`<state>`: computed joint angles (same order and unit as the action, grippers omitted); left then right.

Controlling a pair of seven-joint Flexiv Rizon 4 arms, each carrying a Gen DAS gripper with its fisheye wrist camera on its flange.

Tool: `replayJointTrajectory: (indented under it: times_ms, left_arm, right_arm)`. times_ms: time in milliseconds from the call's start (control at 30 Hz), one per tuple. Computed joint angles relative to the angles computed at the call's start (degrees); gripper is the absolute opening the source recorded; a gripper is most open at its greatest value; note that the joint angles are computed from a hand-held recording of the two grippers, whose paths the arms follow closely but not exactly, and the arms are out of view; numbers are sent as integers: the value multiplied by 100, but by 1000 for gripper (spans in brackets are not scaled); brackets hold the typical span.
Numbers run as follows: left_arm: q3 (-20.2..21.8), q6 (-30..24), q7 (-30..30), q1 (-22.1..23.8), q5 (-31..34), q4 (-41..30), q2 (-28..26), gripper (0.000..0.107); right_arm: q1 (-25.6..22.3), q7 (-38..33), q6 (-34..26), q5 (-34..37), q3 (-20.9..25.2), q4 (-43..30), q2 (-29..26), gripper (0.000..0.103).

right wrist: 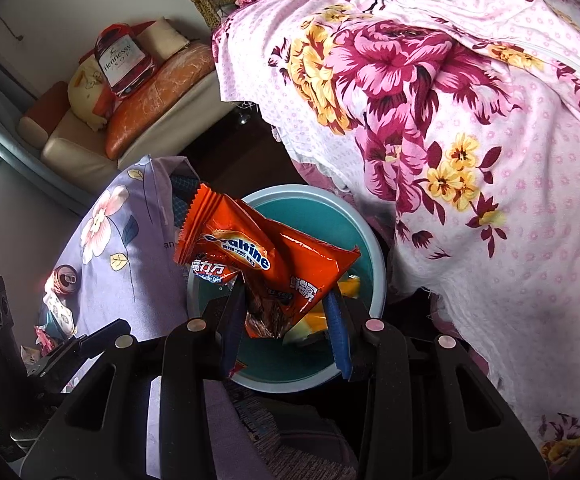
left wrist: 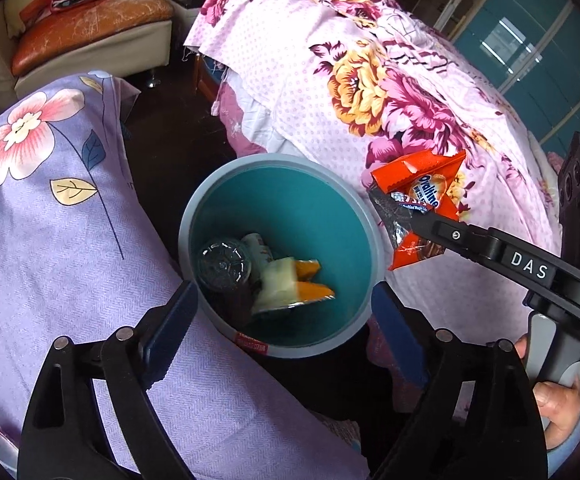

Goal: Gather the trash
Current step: 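Carry both wrappers over the teal bin and open both tools, then grasp the yellow tissue with the left tool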

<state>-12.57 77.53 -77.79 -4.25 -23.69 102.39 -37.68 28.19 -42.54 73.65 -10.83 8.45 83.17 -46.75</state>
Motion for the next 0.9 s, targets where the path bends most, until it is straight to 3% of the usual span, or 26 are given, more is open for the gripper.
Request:
replayJointTrajectory:
  times_ms: [267, 733, 900]
  left_arm:
    - [-83, 35, -22, 207, -180, 339, 159, 91]
    - [-482, 509, 227, 598, -572, 1255, 741, 92]
    - [-875, 856, 393, 938, -863, 1808, 1085, 93]
  right_arm:
    - [106, 60, -167, -84, -64, -46, 18, 67]
    - [196, 91, -291, -36, 52, 109, 250, 76]
    - [326, 120, -291, -113, 41, 248, 411, 76]
